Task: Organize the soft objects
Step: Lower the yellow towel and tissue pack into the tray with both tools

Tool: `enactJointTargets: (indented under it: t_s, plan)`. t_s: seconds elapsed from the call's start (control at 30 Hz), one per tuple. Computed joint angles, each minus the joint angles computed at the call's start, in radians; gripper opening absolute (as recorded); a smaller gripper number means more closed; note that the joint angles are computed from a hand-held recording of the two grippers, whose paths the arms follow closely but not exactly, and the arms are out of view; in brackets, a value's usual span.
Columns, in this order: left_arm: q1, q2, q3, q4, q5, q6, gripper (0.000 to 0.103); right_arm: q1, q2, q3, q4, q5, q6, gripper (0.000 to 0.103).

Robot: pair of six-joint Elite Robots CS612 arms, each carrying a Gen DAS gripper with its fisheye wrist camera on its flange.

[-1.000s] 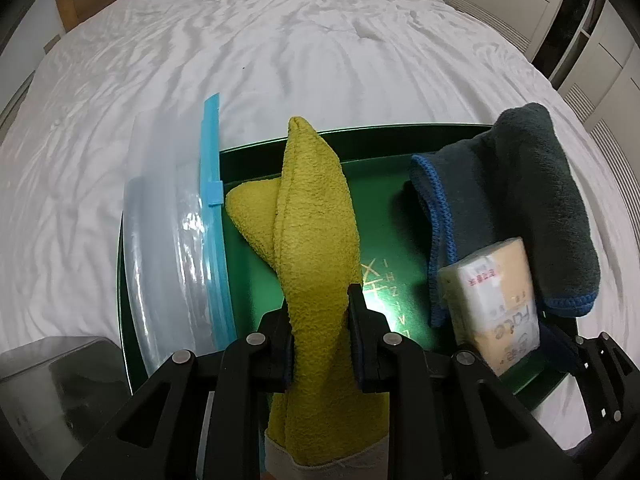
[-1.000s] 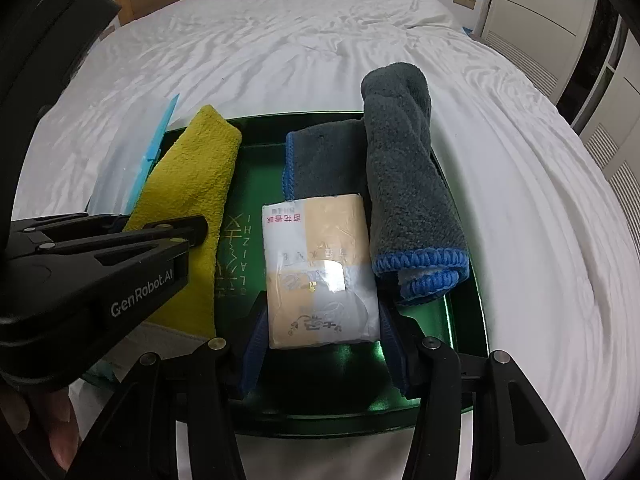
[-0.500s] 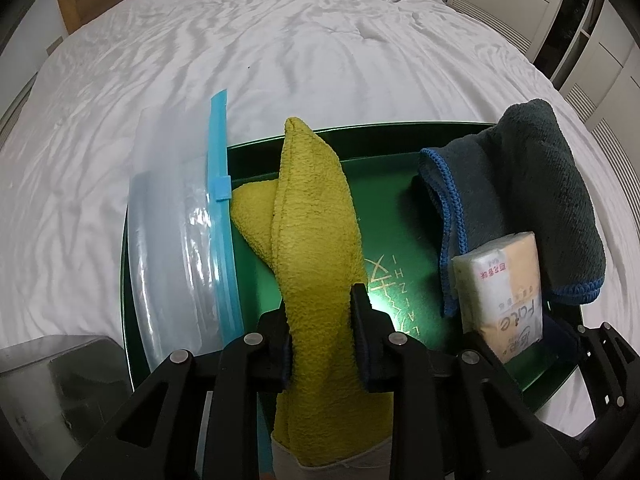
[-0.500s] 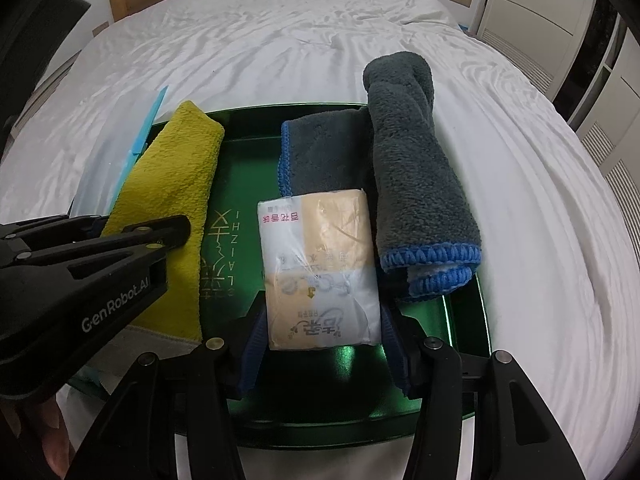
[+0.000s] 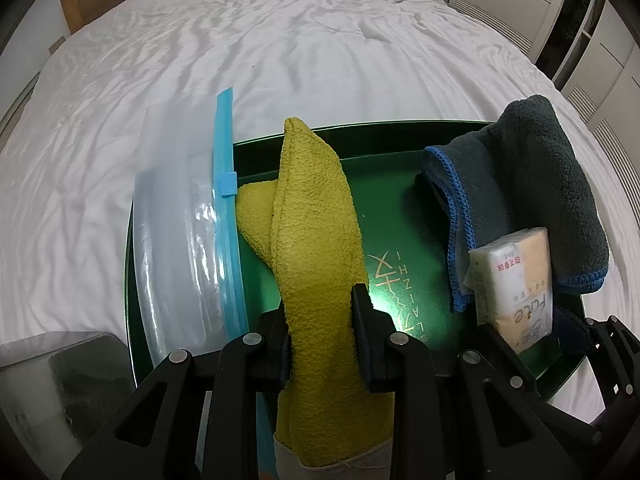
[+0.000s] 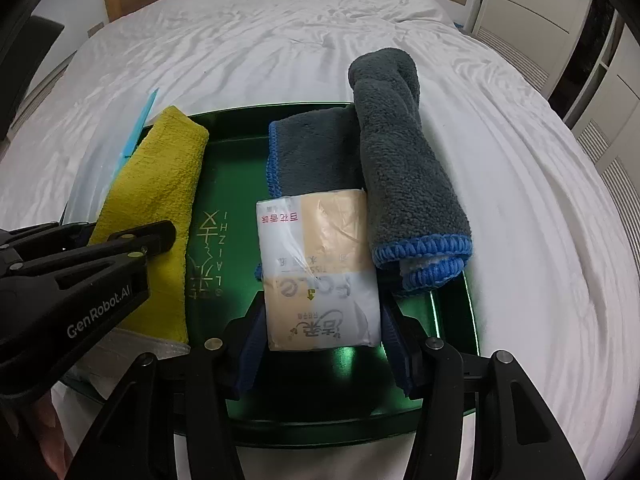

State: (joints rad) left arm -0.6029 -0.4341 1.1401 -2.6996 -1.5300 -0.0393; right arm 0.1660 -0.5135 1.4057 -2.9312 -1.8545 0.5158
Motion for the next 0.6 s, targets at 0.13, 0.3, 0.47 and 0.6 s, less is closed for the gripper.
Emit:
enactJointTargets:
  t_s: [0.13, 0.3, 0.47, 0.6]
  plan:
    - [0.000, 0.001, -0.001, -0.002, 0.003, 0.000, 0.023, 0.000, 0.001, -0.002, 0.003, -0.003, 0.000, 0.052]
    - [0.000, 0.001, -0.001, -0.001, 0.003, -0.001, 0.023, 0.000, 0.000, -0.002, 0.005, -0.003, -0.001, 0.052]
    - [-0.001, 0.002, -0.002, -0.001, 0.004, -0.005, 0.023, 0.000, -0.003, -0.001, 0.011, -0.004, -0.002, 0.053]
    - [0.000, 0.001, -0.001, -0.001, 0.002, -0.007, 0.025, 0.002, -0.005, 0.002, 0.008, -0.004, -0.001, 0.054]
